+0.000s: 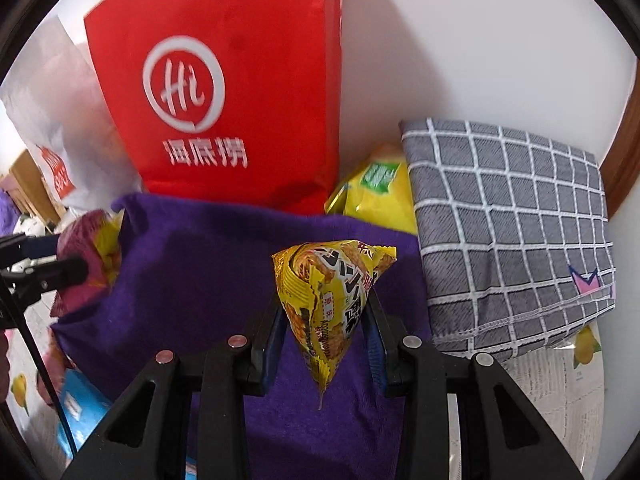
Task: Organize snacks
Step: 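Lift both held snacks and carry them over the purple towel, then open left tool over the towel while right tool releases the yellow snack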
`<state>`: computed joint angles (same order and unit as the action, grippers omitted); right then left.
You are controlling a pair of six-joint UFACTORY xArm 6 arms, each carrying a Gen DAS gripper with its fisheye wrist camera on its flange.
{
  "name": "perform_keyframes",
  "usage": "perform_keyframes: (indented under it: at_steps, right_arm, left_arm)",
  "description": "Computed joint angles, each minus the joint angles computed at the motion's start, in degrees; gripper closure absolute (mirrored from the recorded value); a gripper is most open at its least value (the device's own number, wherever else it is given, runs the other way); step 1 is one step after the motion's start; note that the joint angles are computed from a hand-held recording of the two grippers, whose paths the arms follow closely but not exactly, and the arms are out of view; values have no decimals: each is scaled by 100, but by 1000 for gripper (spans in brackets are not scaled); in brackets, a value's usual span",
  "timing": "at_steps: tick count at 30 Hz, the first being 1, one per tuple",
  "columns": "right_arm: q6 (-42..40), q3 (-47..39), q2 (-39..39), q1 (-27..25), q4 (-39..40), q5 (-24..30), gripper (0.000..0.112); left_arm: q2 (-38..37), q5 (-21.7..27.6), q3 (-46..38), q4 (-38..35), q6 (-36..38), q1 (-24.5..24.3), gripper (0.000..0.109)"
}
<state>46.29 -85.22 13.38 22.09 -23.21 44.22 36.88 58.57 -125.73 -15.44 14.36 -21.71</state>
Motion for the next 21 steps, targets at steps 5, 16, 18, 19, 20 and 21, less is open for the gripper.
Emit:
perform_keyframes:
  at_steps: [5, 16, 18, 19, 20, 21]
  right_arm:
    - [-6, 88, 35, -18, 66, -4, 76]
    - [-204, -6, 168, -49, 318, 113, 76]
    - [-224, -38, 200, -46, 351, 145, 76]
    - [-215, -59, 217, -42, 345, 170, 76]
    - [-209, -96, 246, -36, 337, 195, 76]
    - [-196, -114, 259, -31, 315, 223, 76]
  left_arm:
    - [155, 37, -116, 3, -11, -29, 45]
    - [679, 508, -810, 255, -299, -63, 45]
    - [732, 604, -888, 275, -312, -56, 45]
    - [731, 604, -876, 277, -308, -55, 45]
    - [742, 601, -879, 287, -312, -60, 45]
    - [780, 621, -924, 310, -327, -67, 45]
